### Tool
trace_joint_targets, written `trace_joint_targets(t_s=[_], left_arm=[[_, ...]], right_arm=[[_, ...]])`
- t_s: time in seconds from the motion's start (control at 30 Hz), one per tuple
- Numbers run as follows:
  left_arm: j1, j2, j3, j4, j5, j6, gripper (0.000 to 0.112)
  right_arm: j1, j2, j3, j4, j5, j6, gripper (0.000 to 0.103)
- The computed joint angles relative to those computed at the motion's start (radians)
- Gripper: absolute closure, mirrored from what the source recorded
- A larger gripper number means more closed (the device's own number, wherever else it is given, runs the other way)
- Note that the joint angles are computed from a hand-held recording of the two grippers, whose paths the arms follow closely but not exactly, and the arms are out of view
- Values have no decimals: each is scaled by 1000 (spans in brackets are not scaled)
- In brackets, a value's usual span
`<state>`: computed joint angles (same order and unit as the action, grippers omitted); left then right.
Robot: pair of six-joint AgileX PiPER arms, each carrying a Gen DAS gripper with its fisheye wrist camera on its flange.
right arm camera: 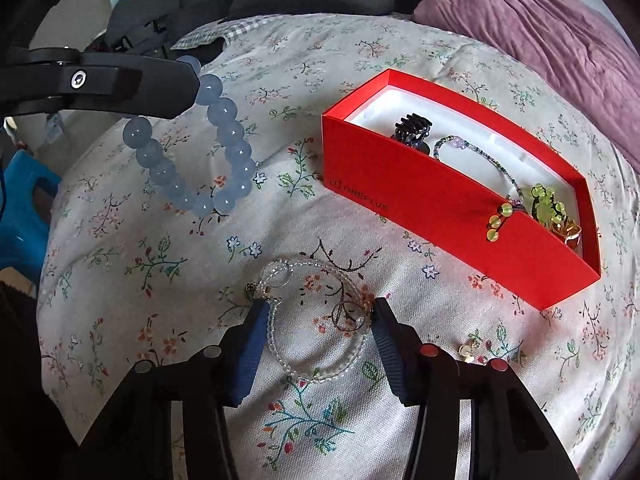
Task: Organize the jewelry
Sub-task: 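Lift the blue bracelet with the left tool while the right tool reaches toward a gold earring, then grasp the clear bead bracelet with the right tool while the left tool holds the blue bracelet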
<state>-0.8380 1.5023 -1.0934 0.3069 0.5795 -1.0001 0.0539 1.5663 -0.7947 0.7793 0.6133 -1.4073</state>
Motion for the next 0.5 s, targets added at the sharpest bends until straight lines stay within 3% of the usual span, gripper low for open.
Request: trace_joint_targets(t_s=[0.1, 0.13, 0.17, 0.4, 0.47, 0.5], left_arm=[[-2, -3, 1, 7, 1, -7, 99], [-3, -3, 1, 9, 2, -10, 99], [-4, -4, 0, 12, 3, -11, 99], [-5, 0, -8, 7, 11, -8, 99], [-5, 4, -12, 1, 14, 0, 99], [-7, 7, -15, 0, 16, 1, 99]], right_arm=[[-20, -28, 20, 13, 14, -33, 52], [-28, -36, 24, 22, 21, -47, 77], [-30, -36, 18, 16, 29, -46, 84], [-65, -73, 35, 25, 36, -56, 80], [-81, -56, 16, 0, 79, -40, 71], [-84, -51, 11, -15, 94, -33, 54]])
